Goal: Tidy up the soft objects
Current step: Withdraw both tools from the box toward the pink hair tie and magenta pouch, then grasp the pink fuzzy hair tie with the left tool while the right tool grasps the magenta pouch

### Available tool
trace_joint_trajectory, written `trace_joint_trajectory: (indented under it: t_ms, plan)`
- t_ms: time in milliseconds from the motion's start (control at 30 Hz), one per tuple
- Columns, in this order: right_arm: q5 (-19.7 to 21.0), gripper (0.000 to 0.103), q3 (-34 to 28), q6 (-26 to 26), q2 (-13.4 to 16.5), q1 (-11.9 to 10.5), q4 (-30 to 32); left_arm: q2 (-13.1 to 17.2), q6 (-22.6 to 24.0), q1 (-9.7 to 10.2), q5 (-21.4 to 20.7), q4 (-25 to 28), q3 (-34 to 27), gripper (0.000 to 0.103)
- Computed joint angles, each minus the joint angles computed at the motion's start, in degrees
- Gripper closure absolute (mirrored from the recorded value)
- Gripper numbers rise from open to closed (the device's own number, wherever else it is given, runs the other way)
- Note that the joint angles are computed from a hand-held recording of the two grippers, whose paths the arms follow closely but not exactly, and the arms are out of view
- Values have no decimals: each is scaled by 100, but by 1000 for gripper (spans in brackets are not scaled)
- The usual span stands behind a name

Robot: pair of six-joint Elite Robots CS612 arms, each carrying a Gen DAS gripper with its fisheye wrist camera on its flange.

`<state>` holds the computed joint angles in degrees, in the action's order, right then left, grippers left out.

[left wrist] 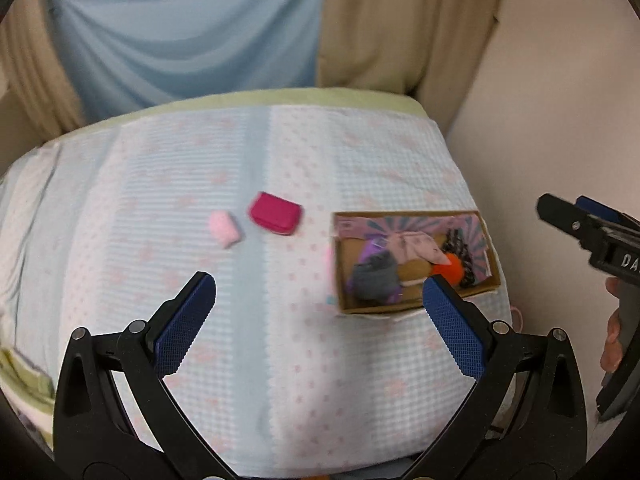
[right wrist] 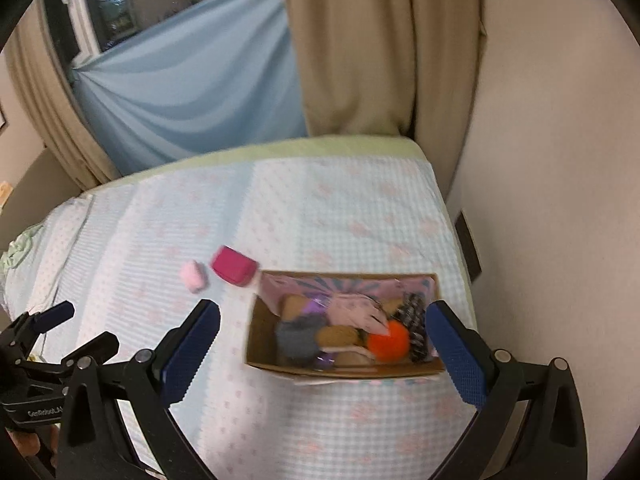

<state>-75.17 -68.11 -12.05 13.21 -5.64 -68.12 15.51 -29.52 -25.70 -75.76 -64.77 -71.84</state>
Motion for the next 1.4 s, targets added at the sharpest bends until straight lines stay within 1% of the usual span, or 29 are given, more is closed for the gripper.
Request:
trace_joint_trajectory:
  t_ms: [133, 233, 333, 433, 600, 767, 933, 1067, 1233, 1400]
  plan:
    - [-32, 1, -250, 6, 34, 188, -36, 132, -135, 140, 80, 330, -517, 0]
    - [-37, 1, -354, 69, 43, 309, -10, 212, -235, 286, -57, 450, -804, 0]
    - [-15, 1, -390, 143, 41, 465, 13, 262, -230, 450, -135, 523, -1011, 0]
    - [-74, 1, -364, 150, 28, 639, -31, 280, -132, 621, -240, 544, -1104, 0]
    - [-232, 1, -187, 312, 17, 923, -220, 301, 102, 950, -514, 489, -1112, 0]
    - [-450, 1, 120, 510, 1, 1187, -361, 310, 289, 1293, -935, 347, -905, 0]
    - [-576, 1, 395, 673, 8, 1362, -476, 323, 466, 1574, -1268, 236, -582, 0]
    - [-673, 1, 682, 443, 29, 1472, -577, 343, 476, 1747, -1566, 26, -255, 0]
    - [-718, 1, 1109, 69, 5, 1519, -726, 354, 404, 1823, -1710, -180, 170, 0]
    - [-531, 1, 1796, -560, -148, 1437, -947, 334, 333, 1811, -1801, -461, 667, 0]
